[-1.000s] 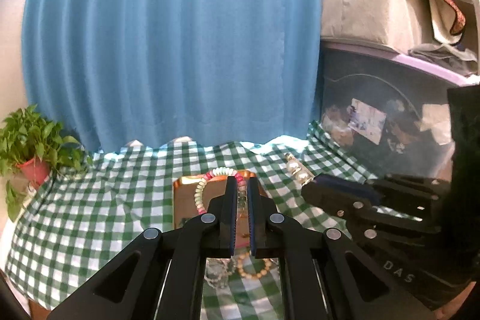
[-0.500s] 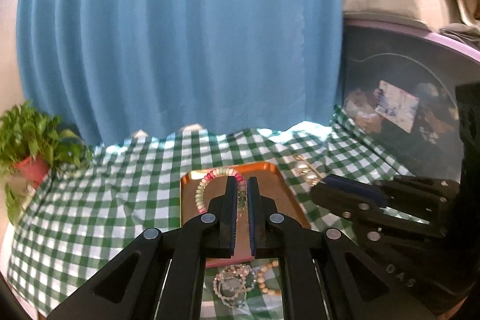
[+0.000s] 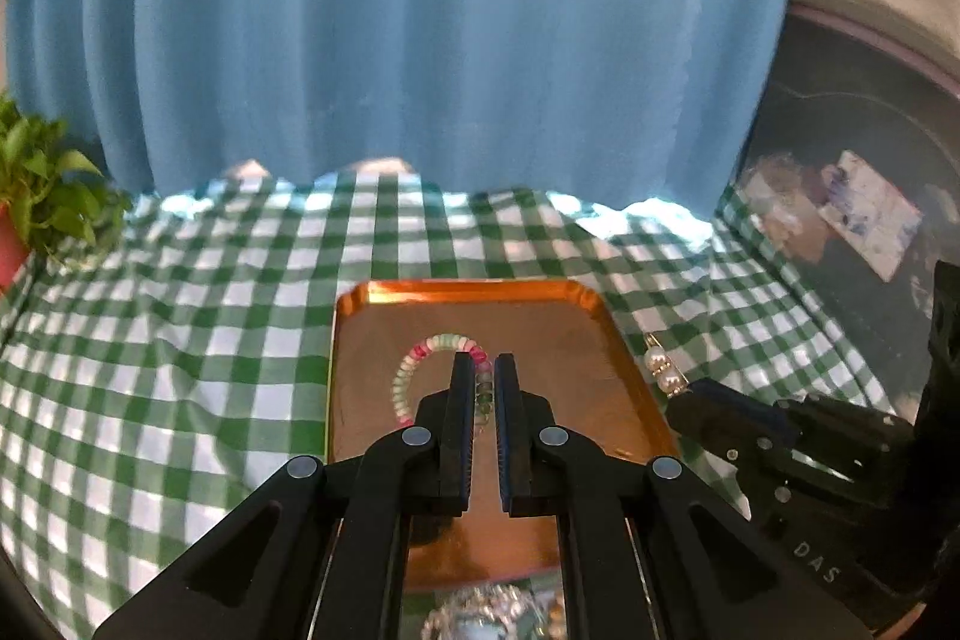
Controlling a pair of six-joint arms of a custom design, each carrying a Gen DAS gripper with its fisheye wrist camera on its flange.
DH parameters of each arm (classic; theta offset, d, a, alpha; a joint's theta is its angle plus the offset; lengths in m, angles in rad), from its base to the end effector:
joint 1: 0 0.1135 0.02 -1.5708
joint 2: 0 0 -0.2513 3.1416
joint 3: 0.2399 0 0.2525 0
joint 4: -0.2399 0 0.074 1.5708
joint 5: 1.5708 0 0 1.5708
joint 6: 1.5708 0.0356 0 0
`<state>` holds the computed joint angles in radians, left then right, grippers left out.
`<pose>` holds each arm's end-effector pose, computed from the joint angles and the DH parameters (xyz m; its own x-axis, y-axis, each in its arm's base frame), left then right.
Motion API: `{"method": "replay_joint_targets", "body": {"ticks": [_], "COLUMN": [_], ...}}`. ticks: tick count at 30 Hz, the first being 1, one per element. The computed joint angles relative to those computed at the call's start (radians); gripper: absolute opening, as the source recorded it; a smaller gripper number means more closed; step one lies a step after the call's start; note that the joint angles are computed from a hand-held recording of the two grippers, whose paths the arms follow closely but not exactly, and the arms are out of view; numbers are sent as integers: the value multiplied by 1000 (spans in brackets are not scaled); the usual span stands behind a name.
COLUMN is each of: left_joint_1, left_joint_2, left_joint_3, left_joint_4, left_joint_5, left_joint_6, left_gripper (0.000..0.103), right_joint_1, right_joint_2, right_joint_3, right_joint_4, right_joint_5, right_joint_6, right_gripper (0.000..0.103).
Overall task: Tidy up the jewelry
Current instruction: 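Lower the beaded bracelet into the tray and open the left gripper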
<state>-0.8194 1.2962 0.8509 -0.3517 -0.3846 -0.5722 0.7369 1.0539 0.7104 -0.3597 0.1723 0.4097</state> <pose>0.1967 -0.1910 0.2274 -0.6804 -0.0070 -0.7328 0.1546 0.9761 -0.1528 0.1745 0.1501 0.2353 -0.6644 -0.0730 -0.7438 -0.3277 0.9229 0.2022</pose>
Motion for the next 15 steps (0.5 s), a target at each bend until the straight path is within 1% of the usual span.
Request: {"method": "replay_joint_targets", "body": {"ticks": [3, 5, 8, 11, 13, 15], "left_joint_1": [64, 95, 117, 126, 128, 130], "left_joint_2": [98, 182, 297, 389, 437, 473], "left_joint_3": [19, 52, 113, 169, 190, 203], "left_joint_4": [66, 95, 106, 87, 89, 91], "left_joint_5": [75, 115, 154, 172, 179, 175], "left_joint_6": [13, 28, 54, 73, 84, 89], "left_gripper": [6, 6, 6, 6, 6, 6], "right_joint_1": [-67, -99, -147, -172, -167, -176], "right_joint_2": [104, 169, 266, 327, 361, 393], "right_joint_3": [-11, -12, -9, 1, 9, 9], "right_joint_4": [87, 127, 185, 230, 250, 270], "right_joint_5": [-65, -80, -111, -157, -129, -127], "right_joint_6": [-38, -57, -71, -93, -110, -115], "right_gripper": [10, 10, 10, 10, 10, 10]}}
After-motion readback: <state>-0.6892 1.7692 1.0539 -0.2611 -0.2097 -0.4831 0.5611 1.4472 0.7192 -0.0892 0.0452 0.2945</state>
